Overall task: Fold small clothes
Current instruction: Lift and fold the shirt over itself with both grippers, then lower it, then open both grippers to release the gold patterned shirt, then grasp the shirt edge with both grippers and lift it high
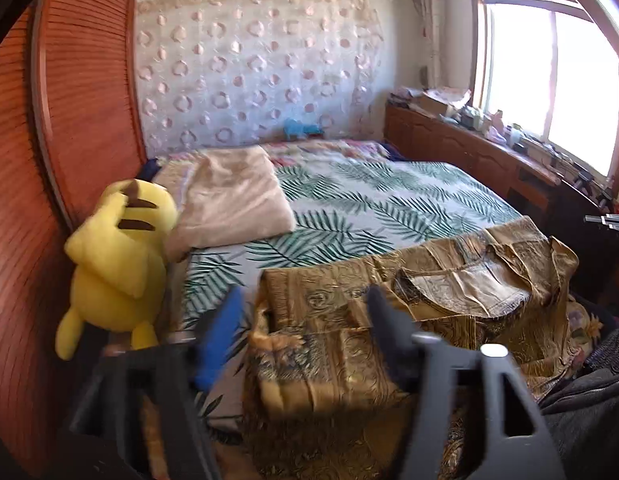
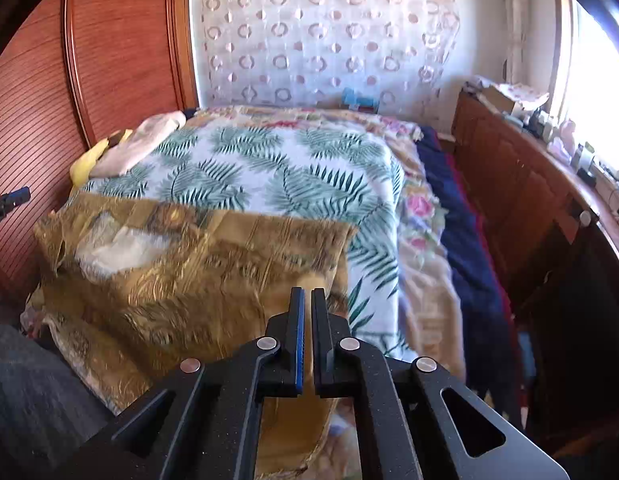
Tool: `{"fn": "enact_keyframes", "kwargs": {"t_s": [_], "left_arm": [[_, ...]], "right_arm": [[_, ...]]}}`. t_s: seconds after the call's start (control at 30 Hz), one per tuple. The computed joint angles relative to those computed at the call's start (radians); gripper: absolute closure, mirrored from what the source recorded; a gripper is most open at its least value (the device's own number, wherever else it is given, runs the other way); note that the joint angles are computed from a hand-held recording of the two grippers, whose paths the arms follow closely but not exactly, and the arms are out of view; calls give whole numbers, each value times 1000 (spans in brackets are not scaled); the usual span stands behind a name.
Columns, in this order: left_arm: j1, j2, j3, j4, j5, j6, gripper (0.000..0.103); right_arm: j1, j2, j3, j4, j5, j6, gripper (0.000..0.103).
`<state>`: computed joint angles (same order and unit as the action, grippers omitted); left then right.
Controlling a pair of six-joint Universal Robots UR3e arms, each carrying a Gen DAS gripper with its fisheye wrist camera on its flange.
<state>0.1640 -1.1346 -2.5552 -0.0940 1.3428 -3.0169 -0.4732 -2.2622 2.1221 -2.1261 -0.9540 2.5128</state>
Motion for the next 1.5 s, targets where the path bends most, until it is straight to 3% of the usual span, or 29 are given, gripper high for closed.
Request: {"fn": "enact_keyframes", "kwargs": {"t_s": [0.07, 0.17, 0.27, 0.3, 0.5, 0.63, 0.77, 0.9, 0.97, 1.23, 1.33, 1.4, 1.43, 1.47, 1.5], "left_arm": [[-24, -107, 37, 57, 22, -5, 23], [-53, -257, 110, 106, 58, -12, 23], [-54, -349, 171, 105, 58, -14, 23], [-50, -376, 189, 104, 56, -13, 23], [4, -481, 291, 20, 24, -6, 23], [41, -503, 312, -6, -23, 8, 23], [41, -545, 348, -32, -8, 12, 23], [44, -590, 378, -51, 0, 17, 23], [44, -612, 397, -72, 8, 17, 33], [66, -643, 440, -136, -64, 34, 54], [65, -652, 457, -163, -98, 52, 70], [58, -649, 463, -174, -97, 62, 77], [58, -641, 458, -177, -107, 68, 92], [57, -633, 456, -179, -111, 72, 96], [52, -618, 446, -174, -109, 73, 97]], "right_arm": [[8, 14, -3, -34, 1, 22, 88], [52, 71, 5, -145, -14, 74, 70], [100, 166, 8, -263, -29, 128, 52], [126, 209, 5, -313, -43, 151, 50], [257, 498, -99, -470, -156, 215, 48], [305, 643, -217, -440, -215, 222, 48], [343, 765, -314, -439, -298, 256, 48], [346, 833, -365, -428, -303, 301, 48], [338, 842, -370, -419, -287, 307, 48], [360, 875, -393, -433, -304, 299, 48], [373, 878, -402, -416, -302, 283, 51], [377, 873, -402, -406, -292, 265, 72], [374, 868, -402, -395, -281, 260, 77], [363, 857, -395, -384, -261, 264, 93], [348, 842, -386, -373, -231, 272, 95]]}}
